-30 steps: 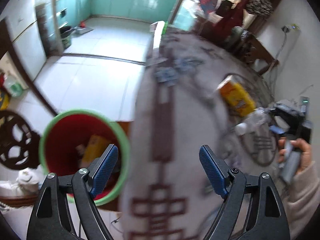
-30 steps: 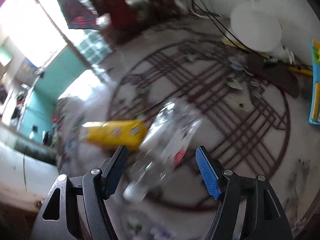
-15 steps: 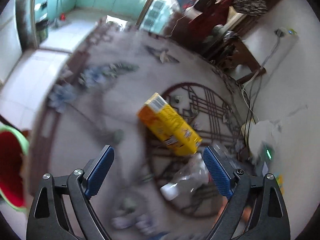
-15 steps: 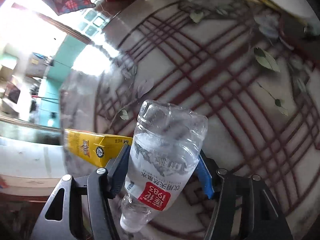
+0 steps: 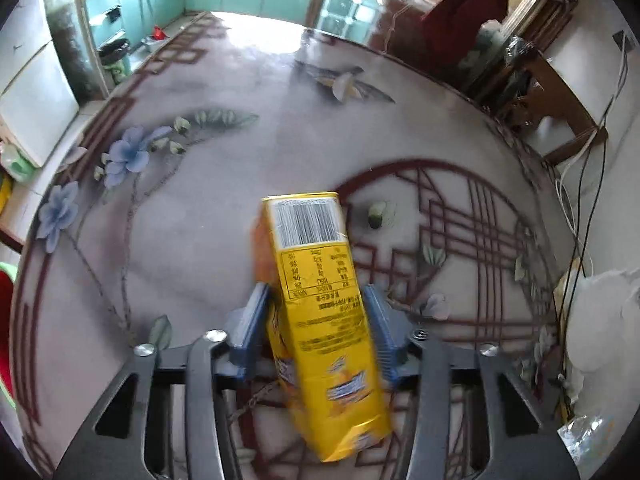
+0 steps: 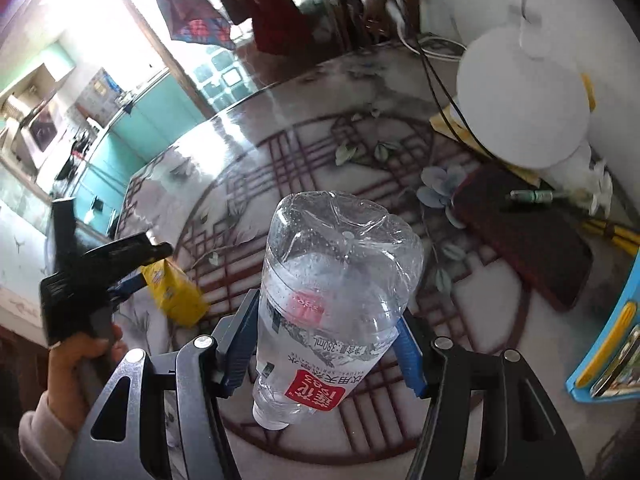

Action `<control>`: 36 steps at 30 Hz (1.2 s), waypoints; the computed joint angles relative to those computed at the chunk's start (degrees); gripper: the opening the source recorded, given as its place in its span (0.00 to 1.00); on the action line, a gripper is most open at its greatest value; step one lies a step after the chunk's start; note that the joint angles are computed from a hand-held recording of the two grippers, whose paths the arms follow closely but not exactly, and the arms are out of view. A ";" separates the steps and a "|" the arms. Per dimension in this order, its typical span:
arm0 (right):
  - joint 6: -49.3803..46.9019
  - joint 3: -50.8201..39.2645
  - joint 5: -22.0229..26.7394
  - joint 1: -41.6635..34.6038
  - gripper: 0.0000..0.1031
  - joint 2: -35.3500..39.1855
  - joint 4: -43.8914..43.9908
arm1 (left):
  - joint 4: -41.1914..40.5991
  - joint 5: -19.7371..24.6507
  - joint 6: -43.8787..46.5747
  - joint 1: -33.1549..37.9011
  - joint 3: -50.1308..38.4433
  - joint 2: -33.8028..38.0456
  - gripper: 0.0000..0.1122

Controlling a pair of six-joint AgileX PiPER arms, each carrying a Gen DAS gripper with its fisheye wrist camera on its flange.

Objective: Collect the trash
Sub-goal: 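Carry the yellow snack box to the red bin and open the left gripper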

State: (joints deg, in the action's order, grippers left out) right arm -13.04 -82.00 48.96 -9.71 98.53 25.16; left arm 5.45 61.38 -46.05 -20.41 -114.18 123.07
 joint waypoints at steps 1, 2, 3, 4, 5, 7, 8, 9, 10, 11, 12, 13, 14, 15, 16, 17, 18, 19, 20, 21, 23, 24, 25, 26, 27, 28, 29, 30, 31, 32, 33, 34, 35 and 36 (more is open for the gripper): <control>-0.38 -0.20 0.51 0.24 0.58 -0.15 0.28 | -0.96 -0.83 1.34 0.23 1.44 -1.08 0.33; -0.57 -0.69 1.21 0.35 0.58 -0.26 0.31 | -1.23 -1.65 2.33 0.25 2.95 -2.34 0.30; -0.27 -1.11 1.52 0.89 0.58 -0.41 -0.13 | -1.09 -2.92 3.39 0.06 5.36 -4.34 0.30; -0.33 -1.85 1.89 1.26 0.58 -0.33 -0.58 | -0.25 -4.47 4.40 -0.40 8.68 -7.20 0.30; -0.06 -1.41 1.57 2.34 0.58 -1.03 -1.23 | 0.66 -5.14 5.01 -0.80 10.53 -9.04 0.30; -0.49 -1.49 1.79 3.36 0.58 -1.66 -1.33 | 3.71 -6.79 6.09 -2.04 16.62 -14.90 0.30; -0.43 -1.15 2.00 4.45 0.58 -2.48 -1.49 | 5.32 -7.18 6.37 -2.73 20.22 -18.58 0.30; -0.38 -1.01 2.12 5.29 0.58 -3.00 -1.64 | 5.96 -7.23 6.65 -2.98 21.94 -20.57 0.30; -0.09 -0.76 2.08 6.21 0.58 -3.63 -1.99 | 6.78 -7.35 6.70 -3.33 24.73 -23.55 0.30; 0.28 -0.49 1.95 7.23 0.58 -4.27 -2.55 | 7.75 -6.95 6.51 -3.68 27.23 -26.38 0.31; 0.90 -0.05 1.78 8.83 0.58 -5.28 -3.52 | 8.26 -6.86 6.33 -3.76 28.87 -28.07 0.31; 1.16 0.31 1.64 9.99 0.58 -6.02 -4.02 | 8.75 -6.68 5.92 -3.90 31.48 -30.88 0.31; 1.54 0.84 1.42 11.46 0.58 -6.98 -4.51 | 9.03 -6.50 5.59 -3.71 33.32 -32.86 0.31; 1.99 1.17 1.34 12.98 0.58 -7.75 -5.01 | 9.27 -6.61 5.07 -3.53 35.46 -34.83 0.31; 2.49 1.44 1.36 14.36 0.58 -8.42 -5.49 | 9.51 -6.29 4.39 -3.49 37.08 -36.63 0.31; 3.27 1.84 1.25 16.18 0.58 -9.26 -6.23 | 9.49 -5.88 3.83 -3.15 39.44 -39.29 0.31; 3.98 2.23 0.88 17.78 0.58 -9.84 -7.03 | 9.49 -5.83 3.44 -2.92 41.02 -40.87 0.31; 5.03 2.61 0.61 19.52 0.58 -10.53 -8.14 | 9.67 -5.80 3.03 -2.59 42.84 -42.63 0.31; 6.17 2.85 0.47 21.25 0.58 -11.13 -9.34 | 10.21 -5.44 2.47 -2.48 44.38 -44.37 0.31; 7.76 3.26 0.17 23.64 0.58 -11.80 -10.90 | 10.83 -5.29 1.92 -2.40 45.99 -46.02 0.31; 10.74 4.08 -0.02 27.67 0.58 -12.87 -13.08 | 10.69 -5.02 2.56 -1.30 48.27 -48.56 0.31; 12.28 4.40 -0.14 29.56 0.58 -13.19 -14.20 | 10.26 -4.92 3.22 -0.50 49.46 -50.01 0.31; 13.95 4.67 -0.25 31.46 0.58 -13.48 -15.62 | 9.82 -4.89 3.89 0.43 50.62 -51.45 0.31; 16.41 4.96 -0.35 34.03 0.58 -13.76 -18.01 | 9.24 -4.99 4.69 1.55 51.66 -52.76 0.31; 17.70 5.20 -0.40 35.48 0.58 -13.91 -19.53 | 8.72 -5.08 5.37 2.42 52.44 -53.67 0.31; 19.67 5.32 -0.32 37.68 0.58 -14.00 -21.73 | 7.82 -5.11 6.63 3.82 53.34 -54.87 0.31; 20.95 5.40 -0.24 39.23 0.58 -14.03 -22.94 | 6.80 -5.16 8.10 5.36 54.17 -55.98 0.31; 22.55 5.44 -0.07 41.15 0.58 -14.10 -23.88 | 6.13 -5.12 9.08 6.39 54.72 -56.77 0.31; 23.82 5.40 0.05 42.51 0.58 -14.11 -24.61 | 5.26 -5.20 10.32 7.71 55.44 -57.68 0.31; 25.49 5.26 0.17 44.14 0.58 -14.06 -25.77 | 4.17 -5.14 11.96 9.41 56.02 -58.57 0.31; 26.36 5.27 0.07 44.96 0.58 -13.99 -26.46 | 3.45 -5.02 13.19 10.61 56.65 -59.54 0.31; 27.95 5.00 0.23 46.44 0.58 -13.94 -27.62 | 2.68 -4.93 14.58 11.98 57.03 -60.19 0.31; 29.48 4.84 0.33 47.82 0.58 -13.92 -28.70 | 1.90 -4.86 16.10 13.41 57.41 -60.86 0.31; 30.92 4.45 0.55 49.10 0.58 -13.75 -29.69 | 1.12 -4.77 17.53 14.69 57.84 -61.59 0.31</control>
State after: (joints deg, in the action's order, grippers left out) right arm 17.88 -77.55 49.51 39.39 84.78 -4.53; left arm 6.57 56.61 -28.52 -5.72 -56.34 61.48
